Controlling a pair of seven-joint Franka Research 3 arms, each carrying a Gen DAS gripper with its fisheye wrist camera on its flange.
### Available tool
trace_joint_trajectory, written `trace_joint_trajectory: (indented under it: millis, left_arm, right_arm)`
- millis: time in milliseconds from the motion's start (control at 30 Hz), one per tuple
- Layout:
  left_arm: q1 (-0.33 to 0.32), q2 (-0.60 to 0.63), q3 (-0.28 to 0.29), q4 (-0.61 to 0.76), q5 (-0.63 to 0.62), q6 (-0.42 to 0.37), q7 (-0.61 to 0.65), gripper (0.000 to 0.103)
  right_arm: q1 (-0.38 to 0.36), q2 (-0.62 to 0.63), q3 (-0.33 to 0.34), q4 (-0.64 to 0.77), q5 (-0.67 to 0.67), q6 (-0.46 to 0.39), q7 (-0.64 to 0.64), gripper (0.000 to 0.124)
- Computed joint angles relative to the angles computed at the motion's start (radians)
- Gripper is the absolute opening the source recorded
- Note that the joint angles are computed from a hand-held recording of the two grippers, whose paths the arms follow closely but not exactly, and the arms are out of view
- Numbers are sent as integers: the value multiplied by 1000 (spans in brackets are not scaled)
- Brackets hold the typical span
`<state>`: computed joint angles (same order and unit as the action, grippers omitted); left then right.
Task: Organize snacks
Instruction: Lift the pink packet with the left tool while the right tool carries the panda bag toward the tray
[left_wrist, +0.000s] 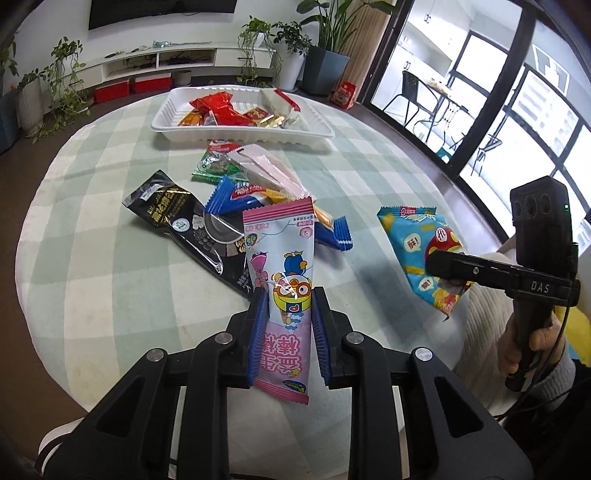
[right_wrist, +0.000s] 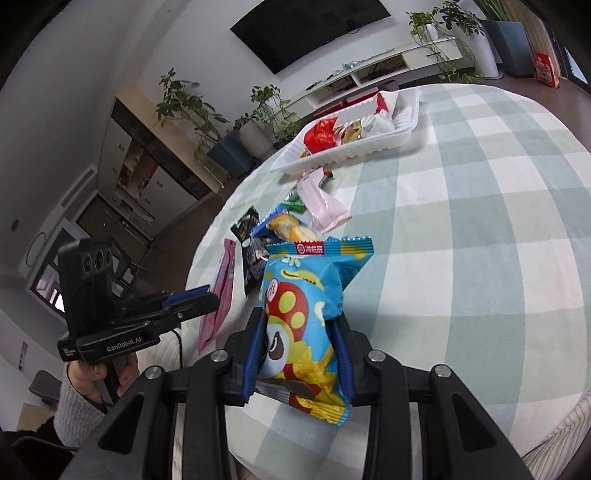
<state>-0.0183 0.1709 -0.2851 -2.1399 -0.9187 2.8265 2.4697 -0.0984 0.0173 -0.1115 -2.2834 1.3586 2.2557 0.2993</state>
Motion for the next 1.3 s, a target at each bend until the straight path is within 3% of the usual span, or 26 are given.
trace_joint_trajectory:
  millis: [300,633,1000,1300]
  left_arm:
    - [10,-22,4,14,-123,-24,85,19]
    - [1,-29,45,55,-221,-84,118,16]
    - [20,-8,66,131,-274,-145,103,16]
    - [53,59,57,263,-246,-166,51,16]
  right_arm:
    - [-21,14,-10,50,34,-46,21,38]
    - [-38,41,-7,113,49,-89,46,38]
    - [-50,97,11,210,68,-111,81,38]
    - [-68,186,40,340,67,-113,138,38]
